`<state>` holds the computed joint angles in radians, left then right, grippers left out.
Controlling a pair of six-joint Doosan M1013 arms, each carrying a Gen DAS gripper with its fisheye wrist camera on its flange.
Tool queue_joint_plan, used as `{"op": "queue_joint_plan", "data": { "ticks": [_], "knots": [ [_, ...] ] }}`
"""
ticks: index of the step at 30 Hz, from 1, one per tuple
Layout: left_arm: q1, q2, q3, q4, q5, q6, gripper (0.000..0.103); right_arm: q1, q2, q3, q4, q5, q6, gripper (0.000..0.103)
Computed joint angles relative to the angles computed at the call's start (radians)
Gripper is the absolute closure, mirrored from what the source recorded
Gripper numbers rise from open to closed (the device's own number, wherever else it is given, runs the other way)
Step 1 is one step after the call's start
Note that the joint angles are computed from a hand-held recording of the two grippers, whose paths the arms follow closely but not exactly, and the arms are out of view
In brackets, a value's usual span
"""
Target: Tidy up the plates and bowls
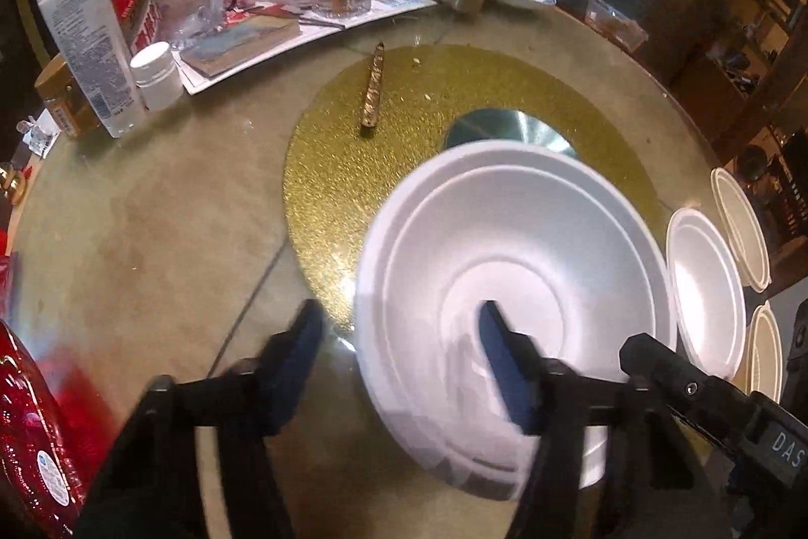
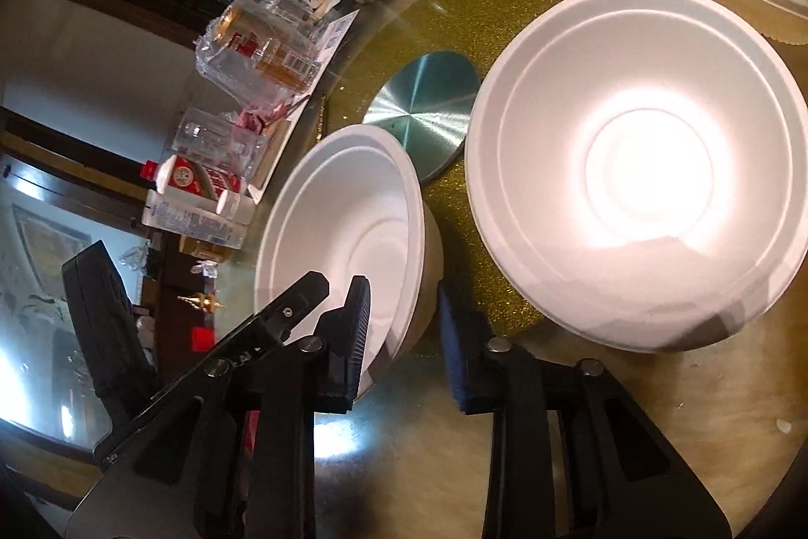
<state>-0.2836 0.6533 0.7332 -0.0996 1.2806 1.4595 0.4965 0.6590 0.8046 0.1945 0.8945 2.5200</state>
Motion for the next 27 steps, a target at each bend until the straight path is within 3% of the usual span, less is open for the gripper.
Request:
{"op": "queue_joint_plan", "data": {
  "ticks": [2,6,10,27],
  "knots": [
    [-0.002,0.004,-0.003,0.003,0.009,0.001,0.07,0.002,0.004,-0.008,-0.017,0.018,0.02,0.087],
    [-0.004,-0.001,0.012,0.001,0.003,0.016,0.087,0.006,0.01,-0.019,-0.038,0.035,0.026,0.089],
    [-0.008,-0.019,0.042,0.009,-0.031,0.026,0.09,0.016,0.016,-0.039,-0.076,0.065,0.033,0.09],
    [0.013,-0.194,0.294,-0.031,-0.246,0.073,0.092,0.091,-0.058,0.041,-0.229,-0.016,0.067,0.09]
  ]
}}
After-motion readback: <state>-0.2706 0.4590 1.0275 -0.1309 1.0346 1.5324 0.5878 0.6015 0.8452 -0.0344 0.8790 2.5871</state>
